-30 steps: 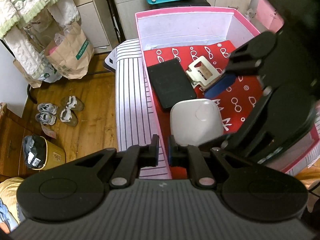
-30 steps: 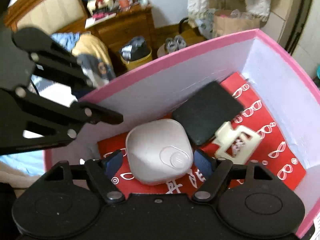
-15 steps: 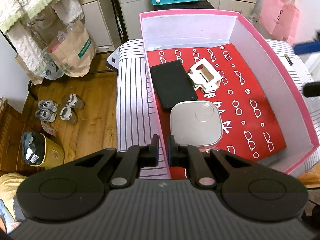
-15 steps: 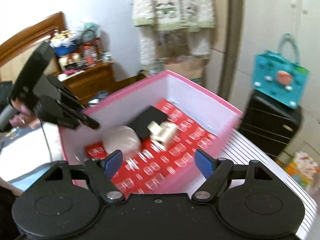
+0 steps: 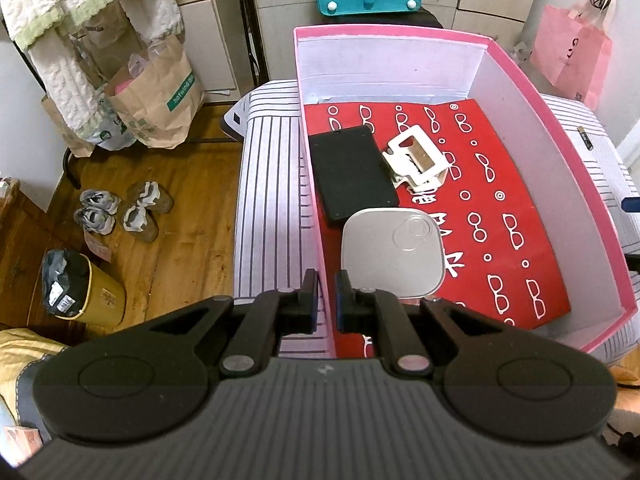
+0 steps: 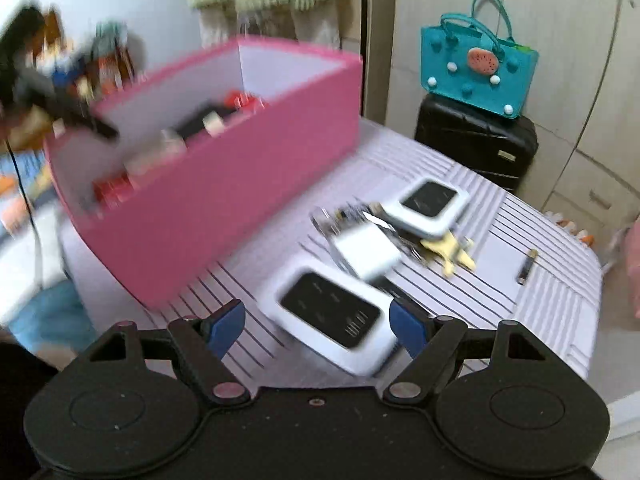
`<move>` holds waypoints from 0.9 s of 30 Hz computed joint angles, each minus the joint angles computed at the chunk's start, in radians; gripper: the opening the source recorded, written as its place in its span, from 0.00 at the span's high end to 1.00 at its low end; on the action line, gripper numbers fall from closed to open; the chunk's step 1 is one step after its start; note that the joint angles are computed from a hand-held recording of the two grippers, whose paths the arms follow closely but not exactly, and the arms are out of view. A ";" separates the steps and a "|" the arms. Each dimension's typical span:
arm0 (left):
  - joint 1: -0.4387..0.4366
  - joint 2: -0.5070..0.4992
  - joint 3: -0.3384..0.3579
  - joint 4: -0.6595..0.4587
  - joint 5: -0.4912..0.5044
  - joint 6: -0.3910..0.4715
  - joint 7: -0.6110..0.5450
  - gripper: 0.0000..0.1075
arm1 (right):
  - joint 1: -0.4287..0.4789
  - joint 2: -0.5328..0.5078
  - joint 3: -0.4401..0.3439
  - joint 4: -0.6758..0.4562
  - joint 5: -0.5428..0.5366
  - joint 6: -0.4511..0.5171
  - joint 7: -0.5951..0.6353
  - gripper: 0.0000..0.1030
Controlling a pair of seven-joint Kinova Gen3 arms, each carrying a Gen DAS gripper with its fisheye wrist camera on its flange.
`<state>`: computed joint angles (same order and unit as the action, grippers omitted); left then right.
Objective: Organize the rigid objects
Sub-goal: 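Return the right tool to the table and grasp the white Wi-Fi router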
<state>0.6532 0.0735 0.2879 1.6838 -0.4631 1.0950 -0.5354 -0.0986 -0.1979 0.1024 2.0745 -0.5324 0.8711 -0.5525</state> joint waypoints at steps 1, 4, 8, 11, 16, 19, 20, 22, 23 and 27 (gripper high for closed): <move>0.002 0.003 0.001 -0.002 -0.003 0.003 0.005 0.93 | -0.002 0.002 -0.013 0.007 0.027 -0.022 0.008 0.19; 0.001 0.000 -0.002 0.000 0.003 0.000 0.010 0.93 | -0.015 0.020 -0.023 0.013 0.075 -0.059 0.048 0.20; 0.002 -0.003 0.001 0.003 0.000 0.001 0.027 0.93 | -0.022 0.053 0.003 0.001 0.038 -0.061 0.176 0.16; 0.004 0.004 0.002 -0.005 -0.004 0.009 0.031 0.93 | -0.005 0.102 0.017 -0.029 -0.027 -0.013 0.285 0.16; 0.004 0.005 -0.002 -0.009 0.002 0.014 0.026 0.93 | 0.036 0.136 -0.032 -0.052 -0.051 0.018 0.316 0.25; 0.004 0.004 -0.003 -0.009 0.002 0.013 0.025 0.93 | 0.039 0.116 -0.057 -0.046 -0.043 0.010 0.280 0.39; 0.004 0.004 -0.003 -0.009 0.002 0.013 0.025 0.93 | 0.038 0.109 -0.058 -0.046 -0.042 0.016 0.272 0.51; 0.004 0.004 -0.003 -0.009 0.003 0.012 0.027 0.93 | 0.038 0.106 -0.058 -0.061 -0.038 0.048 0.229 0.58; 0.004 0.004 -0.003 -0.008 0.003 0.011 0.027 0.93 | 0.044 0.113 -0.066 -0.076 -0.030 0.069 0.197 0.58; 0.004 0.003 -0.002 -0.006 0.002 0.009 0.028 0.93 | 0.036 0.090 -0.078 -0.054 -0.016 0.024 0.189 0.43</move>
